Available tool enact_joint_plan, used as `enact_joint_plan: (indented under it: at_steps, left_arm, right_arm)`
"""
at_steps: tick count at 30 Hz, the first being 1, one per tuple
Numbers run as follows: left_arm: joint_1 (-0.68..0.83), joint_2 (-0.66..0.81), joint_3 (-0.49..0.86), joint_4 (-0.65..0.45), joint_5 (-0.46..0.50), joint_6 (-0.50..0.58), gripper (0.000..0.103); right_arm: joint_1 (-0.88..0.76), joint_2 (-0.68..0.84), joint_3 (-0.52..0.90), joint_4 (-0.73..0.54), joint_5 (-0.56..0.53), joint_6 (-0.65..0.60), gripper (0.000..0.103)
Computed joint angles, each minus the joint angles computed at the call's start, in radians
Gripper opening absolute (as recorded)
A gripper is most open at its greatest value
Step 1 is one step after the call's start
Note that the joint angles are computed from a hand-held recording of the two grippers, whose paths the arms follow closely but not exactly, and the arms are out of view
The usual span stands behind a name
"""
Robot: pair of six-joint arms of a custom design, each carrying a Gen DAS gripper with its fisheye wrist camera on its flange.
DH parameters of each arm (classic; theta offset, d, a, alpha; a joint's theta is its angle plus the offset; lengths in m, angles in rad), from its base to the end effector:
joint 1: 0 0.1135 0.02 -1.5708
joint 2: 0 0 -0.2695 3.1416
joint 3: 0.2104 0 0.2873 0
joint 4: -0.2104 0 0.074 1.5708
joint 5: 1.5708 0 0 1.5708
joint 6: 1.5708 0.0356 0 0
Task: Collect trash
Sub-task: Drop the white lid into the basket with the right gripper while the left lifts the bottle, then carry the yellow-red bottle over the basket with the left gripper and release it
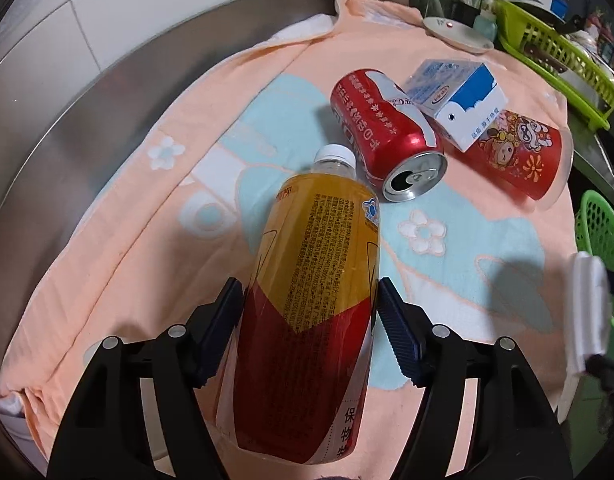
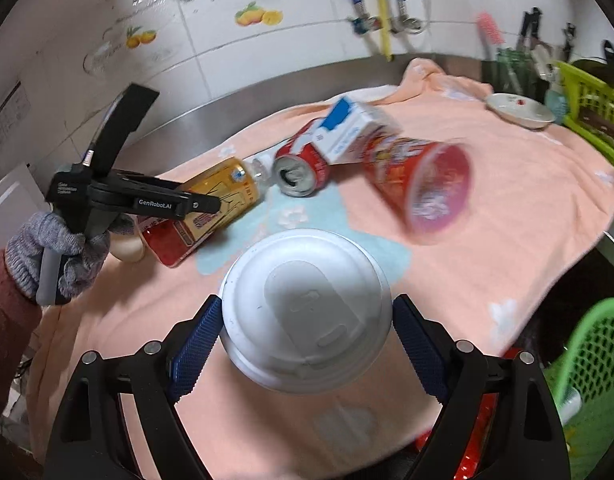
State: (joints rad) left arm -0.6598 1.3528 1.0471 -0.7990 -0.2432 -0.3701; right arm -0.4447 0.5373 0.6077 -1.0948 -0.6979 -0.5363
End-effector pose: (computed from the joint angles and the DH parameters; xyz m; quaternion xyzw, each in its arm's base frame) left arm 0.2395 -0.1750 0.2523 0.1117 0.9597 -0.0102 0.2576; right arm 0.1156 -0.0297 0.2445 -0.1336 0.8997 0.1710 0.3787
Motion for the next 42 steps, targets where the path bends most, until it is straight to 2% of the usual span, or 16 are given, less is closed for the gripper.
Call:
enact_joint_plan:
  at_steps: [5, 7, 9, 10, 15, 18, 23, 30, 34, 42]
  left_arm:
    - [0.013, 0.087, 0.068, -0.033, -0.014, 0.018, 0.077]
    - [0.009, 0.107, 0.077, -0.028, -0.028, 0.027, 0.077]
    - [0.002, 0.113, 0.079, -0.022, -0.042, 0.033, 0.072]
    - [-0.001, 0.114, 0.079, -0.020, -0.046, 0.031, 0.067]
    - [-0.020, 0.085, 0.060, -0.015, -0.060, 0.004, 0.066]
    - [-0.032, 0.045, 0.041, -0.016, -0.058, -0.012, 0.066]
    - [-0.076, -0.042, 0.022, -0.029, -0.047, -0.050, 0.066]
    - [-0.183, -0.098, 0.055, -0.045, -0.025, -0.109, 0.066]
    - [-0.276, -0.062, 0.118, -0.041, -0.044, -0.125, 0.066]
    - [-0.399, 0.104, 0.286, 0.049, 0.001, -0.123, 0.066]
  right_arm:
    - [-0.450, 0.145, 0.074, -0.214, -0.140, -0.430, 0.083]
    - [-0.598, 0.243, 0.105, -0.243, -0.154, -0.555, 0.083]
    - [-0.718, 0.349, 0.137, -0.198, -0.136, -0.606, 0.083]
    - [-0.746, 0.387, 0.145, -0.167, -0.124, -0.600, 0.083]
    - [-0.865, 0.643, 0.220, 0.066, -0.025, -0.521, 0.083]
    - [-0.873, 0.776, 0.257, 0.201, 0.050, -0.436, 0.083]
    - [-0.853, 0.941, 0.305, 0.318, 0.157, -0.352, 0.083]
    - [-0.828, 1.058, 0.342, 0.356, 0.240, -0.289, 0.083]
    - [-0.839, 1.094, 0.365, 0.343, 0.227, -0.301, 0.083]
    - [-0.904, 1.099, 0.379, 0.279, 0.156, -0.372, 0.086]
